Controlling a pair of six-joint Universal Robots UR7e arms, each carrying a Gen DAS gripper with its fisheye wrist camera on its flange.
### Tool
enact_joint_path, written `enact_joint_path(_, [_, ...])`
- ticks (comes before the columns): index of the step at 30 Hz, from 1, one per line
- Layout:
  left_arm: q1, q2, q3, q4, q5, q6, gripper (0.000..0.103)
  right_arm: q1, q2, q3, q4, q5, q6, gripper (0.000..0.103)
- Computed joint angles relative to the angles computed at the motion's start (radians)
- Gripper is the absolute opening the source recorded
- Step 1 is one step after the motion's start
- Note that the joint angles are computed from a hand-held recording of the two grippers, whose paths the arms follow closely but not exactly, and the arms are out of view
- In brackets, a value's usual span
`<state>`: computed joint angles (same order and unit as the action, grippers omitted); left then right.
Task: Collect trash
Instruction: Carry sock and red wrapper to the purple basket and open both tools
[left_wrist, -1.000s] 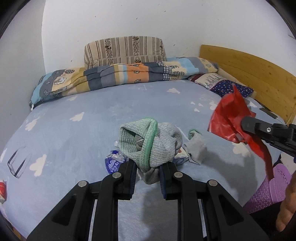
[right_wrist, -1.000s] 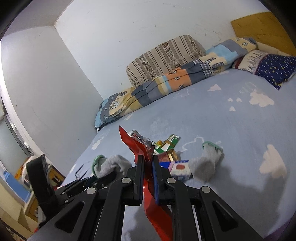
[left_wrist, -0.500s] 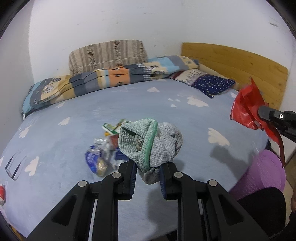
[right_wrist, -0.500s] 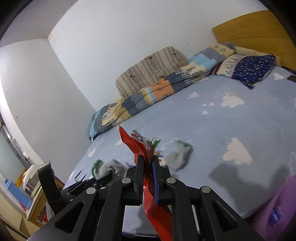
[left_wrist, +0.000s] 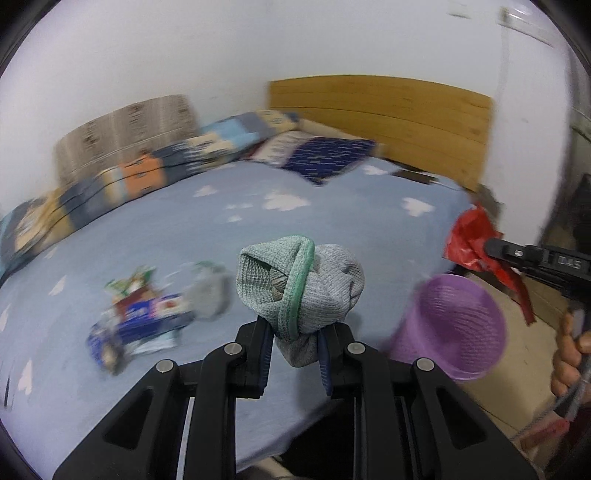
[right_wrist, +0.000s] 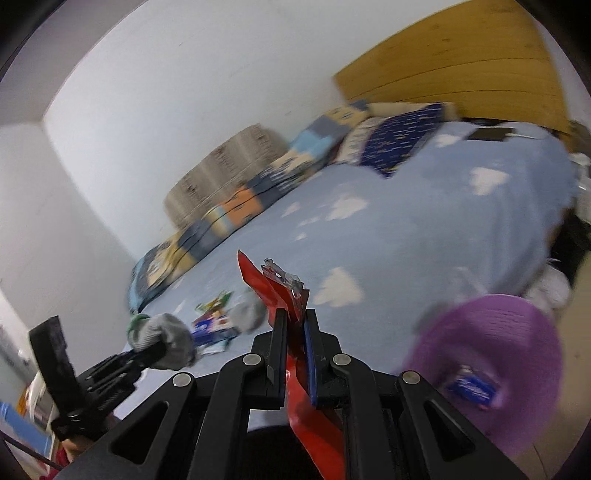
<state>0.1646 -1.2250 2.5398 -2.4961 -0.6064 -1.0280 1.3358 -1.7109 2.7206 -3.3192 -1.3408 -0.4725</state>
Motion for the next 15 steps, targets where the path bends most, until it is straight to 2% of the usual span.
enact_joint_path(3, [0.040,0.138,-0.061,-0.272,-0.102,0.224,0.020,-0.117,-0.152,0.022,0.082,0.042,-0.027,0.009])
enact_joint_path(6, [0.092,0.250,-0.144,-0.419,-0.230,0.365,0.020,-0.233,-0.272,0.031,0.156,0.089,-0.050,0.009])
enact_joint_path(8, [0.123,0.310,-0.204,-0.445,-0.299,0.425,0.020,-0.303,-0.330,0.028,0.207,0.130,-0.055,0.009])
enact_joint_path(11, [0.145,0.398,-0.290,-0.439,-0.356,0.478,0.020,-0.397,-0.382,0.021,0.259,0.181,-0.062,0.009])
enact_joint_path(15, [0.165,0.487,-0.380,-0.415,-0.406,0.520,0.021,-0.453,-0.366,0.011,0.260,0.202,-0.060,0.010])
